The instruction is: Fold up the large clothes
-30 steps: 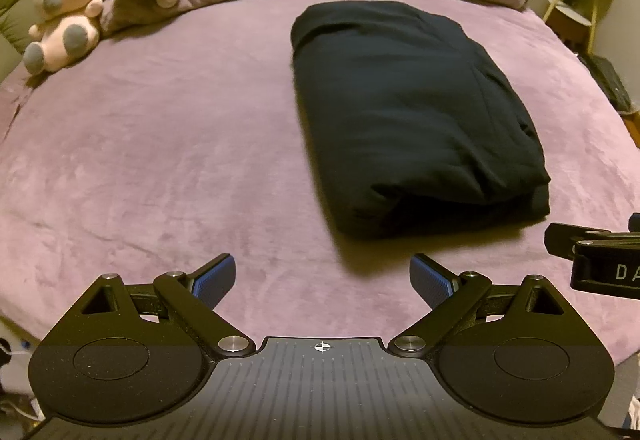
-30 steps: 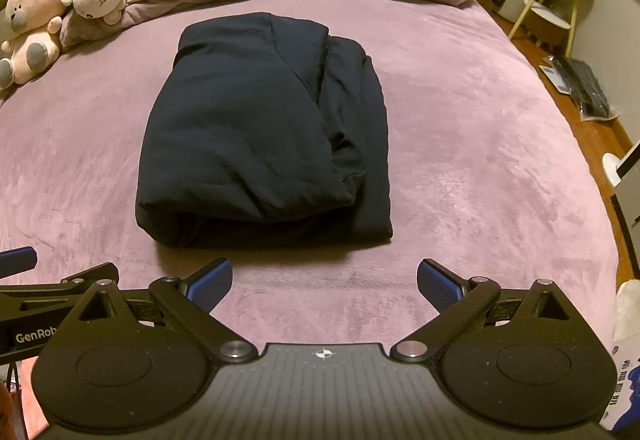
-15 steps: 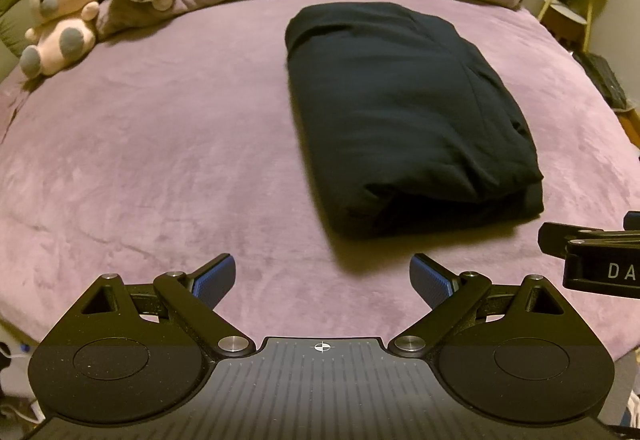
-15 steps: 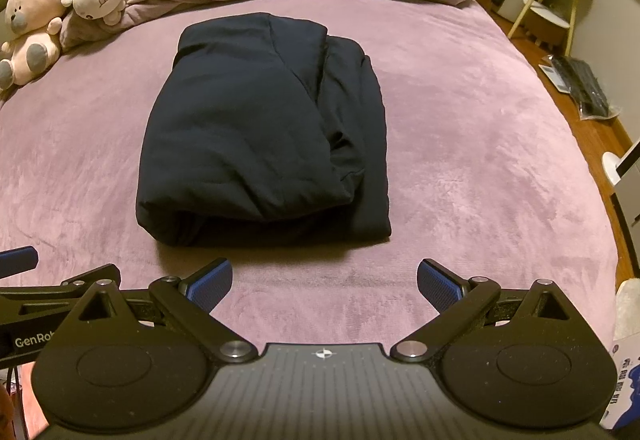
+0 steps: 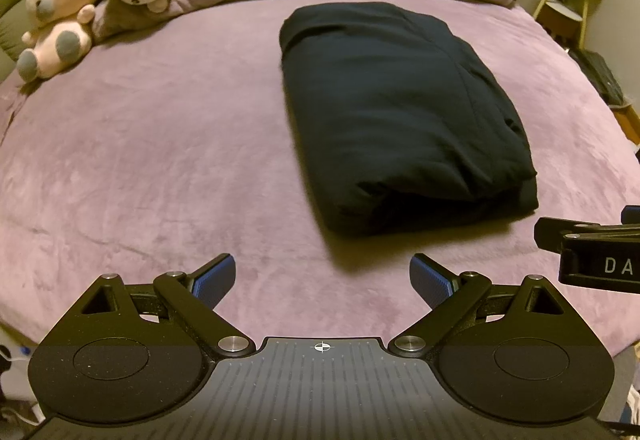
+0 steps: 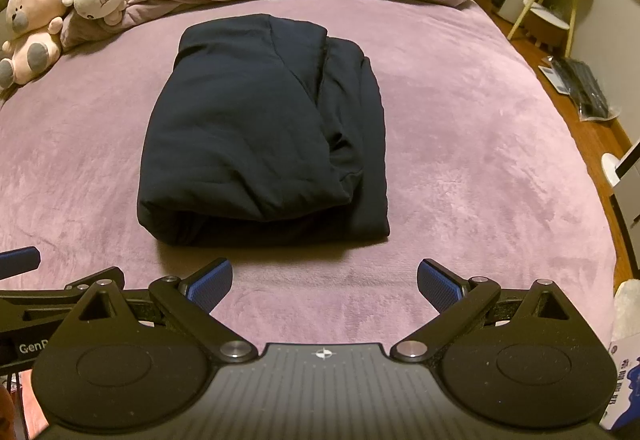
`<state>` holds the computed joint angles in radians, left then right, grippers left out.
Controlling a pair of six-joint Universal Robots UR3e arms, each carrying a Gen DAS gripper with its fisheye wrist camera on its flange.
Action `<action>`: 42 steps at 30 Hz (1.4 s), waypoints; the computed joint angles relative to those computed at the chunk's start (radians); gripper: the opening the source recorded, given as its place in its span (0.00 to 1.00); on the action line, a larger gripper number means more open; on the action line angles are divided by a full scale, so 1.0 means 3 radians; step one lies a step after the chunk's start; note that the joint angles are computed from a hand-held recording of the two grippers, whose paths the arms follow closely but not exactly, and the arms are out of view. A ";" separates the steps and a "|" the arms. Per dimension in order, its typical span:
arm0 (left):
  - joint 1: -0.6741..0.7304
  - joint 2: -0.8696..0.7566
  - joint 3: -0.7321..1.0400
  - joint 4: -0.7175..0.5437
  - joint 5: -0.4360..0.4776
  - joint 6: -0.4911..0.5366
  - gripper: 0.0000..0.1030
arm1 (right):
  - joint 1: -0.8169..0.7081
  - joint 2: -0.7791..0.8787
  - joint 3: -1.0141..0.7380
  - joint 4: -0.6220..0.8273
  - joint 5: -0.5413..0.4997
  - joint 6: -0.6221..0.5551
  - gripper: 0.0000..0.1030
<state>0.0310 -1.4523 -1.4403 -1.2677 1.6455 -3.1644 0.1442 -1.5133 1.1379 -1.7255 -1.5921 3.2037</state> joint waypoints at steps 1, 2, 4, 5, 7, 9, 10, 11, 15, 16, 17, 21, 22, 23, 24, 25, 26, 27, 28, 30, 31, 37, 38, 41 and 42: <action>-0.0001 -0.0001 0.0001 -0.0002 -0.0001 -0.0002 0.95 | 0.0000 -0.0003 -0.0001 0.0003 0.0000 0.0001 0.96; 0.0000 -0.0002 0.0007 -0.0009 -0.0006 -0.0003 0.95 | 0.0000 -0.0003 0.0002 -0.0003 -0.0001 0.0001 0.96; 0.0001 -0.0006 0.0018 -0.0019 -0.0011 0.0000 0.95 | -0.0007 0.0001 -0.0005 0.0004 0.0007 -0.0013 0.96; 0.0001 -0.0006 0.0018 -0.0019 -0.0011 0.0000 0.95 | -0.0006 0.0006 -0.0019 0.0016 0.0001 -0.0008 0.96; -0.0002 -0.0005 0.0018 -0.0018 -0.0009 -0.0001 0.95 | -0.0015 0.0004 -0.0020 0.0016 0.0012 -0.0020 0.96; -0.0004 -0.0006 0.0019 -0.0020 -0.0005 -0.0004 0.95 | -0.0014 0.0004 -0.0023 0.0020 0.0008 -0.0014 0.96; -0.0005 -0.0005 0.0020 -0.0022 -0.0008 -0.0004 0.95 | -0.0018 0.0003 -0.0024 0.0020 0.0015 -0.0014 0.96; 0.0004 -0.0007 0.0019 -0.0019 -0.0014 0.0012 0.95 | -0.0021 0.0004 -0.0030 0.0028 0.0022 -0.0018 0.96; -0.0022 -0.0023 0.0021 -0.0012 0.0004 0.0019 0.95 | -0.0031 0.0005 -0.0036 0.0036 0.0034 -0.0031 0.96; -0.0033 -0.0029 0.0026 -0.0013 0.0012 0.0013 0.95 | -0.0032 0.0010 -0.0044 0.0041 0.0035 -0.0031 0.96; -0.0038 -0.0033 0.0032 -0.0019 0.0015 0.0009 0.95 | -0.0033 0.0011 -0.0045 0.0040 0.0037 -0.0028 0.96; -0.0045 -0.0040 0.0039 -0.0020 0.0018 0.0005 0.95 | -0.0041 0.0010 -0.0044 0.0043 0.0041 -0.0019 0.96; -0.0045 -0.0040 0.0039 -0.0020 0.0018 0.0005 0.95 | -0.0045 0.0006 -0.0038 0.0039 0.0045 -0.0019 0.96; -0.0044 -0.0040 0.0038 -0.0019 0.0017 0.0009 0.95 | -0.0046 0.0004 -0.0033 0.0036 0.0047 -0.0018 0.96; -0.0045 -0.0047 0.0044 -0.0022 0.0018 0.0012 0.95 | -0.0046 0.0004 -0.0037 0.0043 0.0044 -0.0019 0.96; -0.0044 -0.0051 0.0049 -0.0024 0.0016 0.0016 0.95 | -0.0048 0.0005 -0.0038 0.0046 0.0044 -0.0021 0.96; -0.0038 -0.0053 0.0054 -0.0026 0.0009 0.0027 0.95 | -0.0050 0.0000 -0.0033 0.0045 0.0045 -0.0023 0.96; -0.0037 -0.0054 0.0053 -0.0024 0.0008 0.0031 0.95 | -0.0050 0.0000 -0.0033 0.0045 0.0045 -0.0023 0.96; -0.0039 -0.0055 0.0055 -0.0028 0.0010 0.0027 0.95 | -0.0048 0.0001 -0.0032 0.0043 0.0039 -0.0020 0.96; -0.0038 -0.0058 0.0059 -0.0032 0.0008 0.0035 0.95 | -0.0054 -0.0001 -0.0027 0.0041 0.0046 -0.0026 0.96; -0.0039 -0.0060 0.0062 -0.0034 0.0008 0.0039 0.95 | -0.0054 0.0000 -0.0027 0.0042 0.0046 -0.0027 0.96; -0.0088 -0.0096 0.0071 -0.0014 0.0088 0.0037 0.95 | -0.0052 0.0001 -0.0027 0.0043 0.0039 -0.0021 0.96; -0.0089 -0.0098 0.0071 -0.0014 0.0086 0.0034 0.95 | -0.0052 -0.0002 -0.0022 0.0041 0.0036 -0.0018 0.96; -0.0082 -0.0091 0.0069 -0.0021 0.0052 0.0027 0.95 | -0.0063 -0.0016 0.0008 0.0026 0.0036 -0.0026 0.96; -0.0057 -0.0083 0.0056 -0.0015 0.0027 0.0045 0.95 | -0.0064 -0.0022 0.0021 0.0018 0.0032 -0.0025 0.96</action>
